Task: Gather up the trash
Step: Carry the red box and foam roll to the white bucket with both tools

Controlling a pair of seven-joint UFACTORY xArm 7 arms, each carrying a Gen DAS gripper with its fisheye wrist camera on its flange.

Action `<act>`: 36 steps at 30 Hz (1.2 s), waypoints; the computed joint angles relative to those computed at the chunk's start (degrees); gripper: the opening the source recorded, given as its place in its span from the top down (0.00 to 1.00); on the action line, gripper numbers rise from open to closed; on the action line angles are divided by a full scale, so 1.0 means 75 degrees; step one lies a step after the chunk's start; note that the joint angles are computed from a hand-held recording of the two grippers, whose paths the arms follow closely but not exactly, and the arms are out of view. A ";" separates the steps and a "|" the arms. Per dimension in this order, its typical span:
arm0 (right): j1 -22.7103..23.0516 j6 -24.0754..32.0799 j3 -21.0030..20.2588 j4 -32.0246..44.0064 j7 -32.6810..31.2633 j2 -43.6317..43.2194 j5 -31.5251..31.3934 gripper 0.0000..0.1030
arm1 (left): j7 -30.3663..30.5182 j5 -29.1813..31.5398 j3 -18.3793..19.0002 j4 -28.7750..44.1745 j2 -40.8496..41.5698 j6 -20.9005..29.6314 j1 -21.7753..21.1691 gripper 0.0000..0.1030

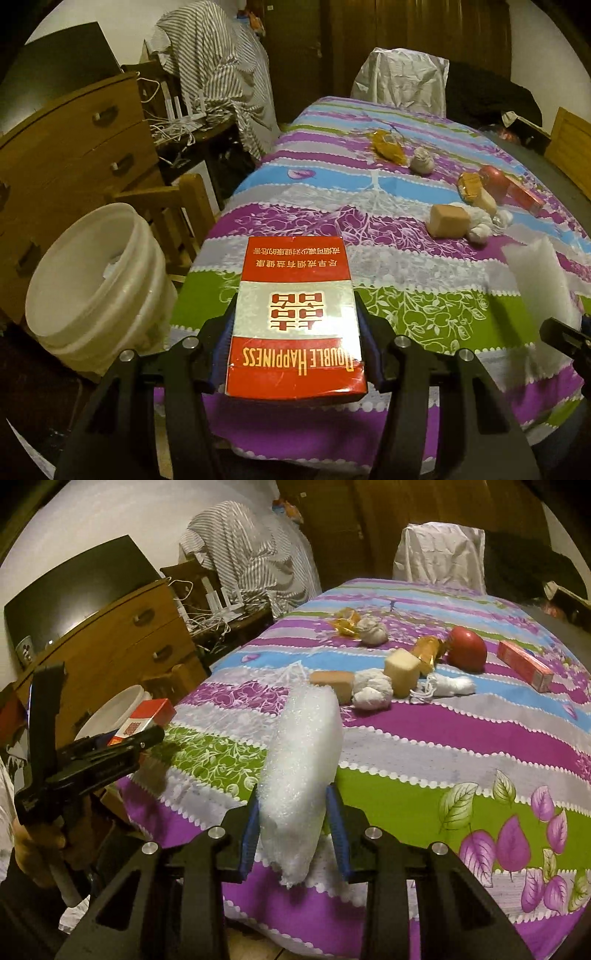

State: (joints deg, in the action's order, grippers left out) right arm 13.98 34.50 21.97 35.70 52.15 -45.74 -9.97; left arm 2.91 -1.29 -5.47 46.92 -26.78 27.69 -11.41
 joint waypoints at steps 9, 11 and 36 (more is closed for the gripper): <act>-0.0473 -0.0546 0.0246 0.1180 -0.0404 0.0997 -0.0604 0.66 | -0.0211 0.0283 -0.0014 0.0311 -0.0106 -0.0063 0.0337 0.48; -0.0601 -0.0685 0.0379 0.1657 -0.0491 0.1444 -0.0825 0.66 | -0.0248 0.0353 0.0032 0.0426 -0.0105 -0.0130 0.0447 0.48; 0.1366 0.0786 0.0626 0.9478 -0.1369 0.8347 -0.3207 0.66 | -0.0425 0.0926 0.0761 0.1292 0.0351 -0.0535 0.2101 0.48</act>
